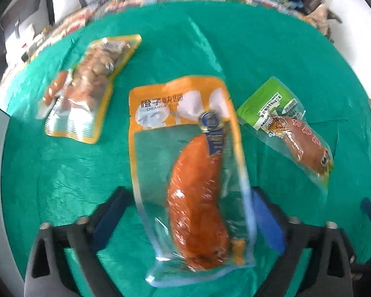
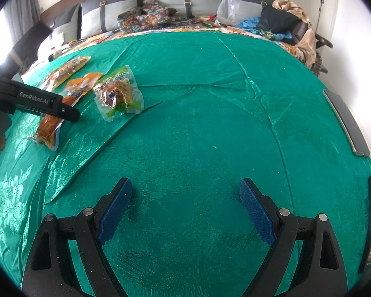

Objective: Organize snacks
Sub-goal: 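Grasp the orange sausage pouch with the left tool and lift it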

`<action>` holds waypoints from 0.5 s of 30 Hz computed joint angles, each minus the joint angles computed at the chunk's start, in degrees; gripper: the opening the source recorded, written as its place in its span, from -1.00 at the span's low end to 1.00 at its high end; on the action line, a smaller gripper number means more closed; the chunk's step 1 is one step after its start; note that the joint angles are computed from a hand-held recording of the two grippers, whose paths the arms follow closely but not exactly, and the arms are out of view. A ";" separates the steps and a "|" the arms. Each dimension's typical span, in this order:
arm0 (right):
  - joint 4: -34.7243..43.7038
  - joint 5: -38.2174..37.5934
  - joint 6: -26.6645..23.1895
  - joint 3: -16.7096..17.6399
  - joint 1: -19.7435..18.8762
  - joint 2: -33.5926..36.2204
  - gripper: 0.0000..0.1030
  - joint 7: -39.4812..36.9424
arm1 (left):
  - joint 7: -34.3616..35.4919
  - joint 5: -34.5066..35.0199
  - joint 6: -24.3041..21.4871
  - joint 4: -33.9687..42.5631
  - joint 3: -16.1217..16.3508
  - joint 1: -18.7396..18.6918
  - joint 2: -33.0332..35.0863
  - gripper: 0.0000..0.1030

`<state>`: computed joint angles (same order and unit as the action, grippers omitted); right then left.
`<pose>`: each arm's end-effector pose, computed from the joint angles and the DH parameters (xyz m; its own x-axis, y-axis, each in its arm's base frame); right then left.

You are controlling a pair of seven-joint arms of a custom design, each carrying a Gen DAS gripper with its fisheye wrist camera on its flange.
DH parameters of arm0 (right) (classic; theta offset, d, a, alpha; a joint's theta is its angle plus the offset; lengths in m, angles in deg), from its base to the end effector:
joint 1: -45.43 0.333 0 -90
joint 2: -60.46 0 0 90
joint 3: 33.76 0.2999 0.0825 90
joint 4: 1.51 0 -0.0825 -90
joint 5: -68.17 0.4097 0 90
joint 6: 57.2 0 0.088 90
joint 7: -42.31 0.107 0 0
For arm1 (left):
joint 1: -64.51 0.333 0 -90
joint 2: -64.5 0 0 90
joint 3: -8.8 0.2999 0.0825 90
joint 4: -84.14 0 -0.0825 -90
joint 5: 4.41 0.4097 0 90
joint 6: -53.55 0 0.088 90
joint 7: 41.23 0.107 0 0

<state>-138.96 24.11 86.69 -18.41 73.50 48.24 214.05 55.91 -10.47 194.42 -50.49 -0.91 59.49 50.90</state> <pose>0.3708 0.3593 0.3953 -0.0968 -0.9953 -0.0087 -0.7866 0.0818 -0.6120 0.5052 -0.1342 0.4308 -0.3098 -0.9508 0.0087 -0.8953 0.2886 -0.3393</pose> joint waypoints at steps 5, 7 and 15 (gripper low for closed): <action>-0.04 0.01 0.06 -0.03 0.00 -0.03 0.77 -0.01 | 12.64 -7.25 -0.22 -5.35 4.71 -0.04 -7.84 -0.18; -0.06 0.01 0.08 -0.03 0.00 -0.04 0.77 -0.01 | 15.28 -8.74 -2.51 -7.48 6.11 1.08 -10.62 -0.18; 0.03 0.01 -0.11 0.03 0.02 0.02 0.77 -0.03 | 24.24 -13.81 -6.97 -15.56 9.20 5.04 -19.27 0.40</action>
<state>-138.94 24.12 86.58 -18.38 73.53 48.25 214.02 80.15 -24.28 187.45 -66.05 8.28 64.53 31.63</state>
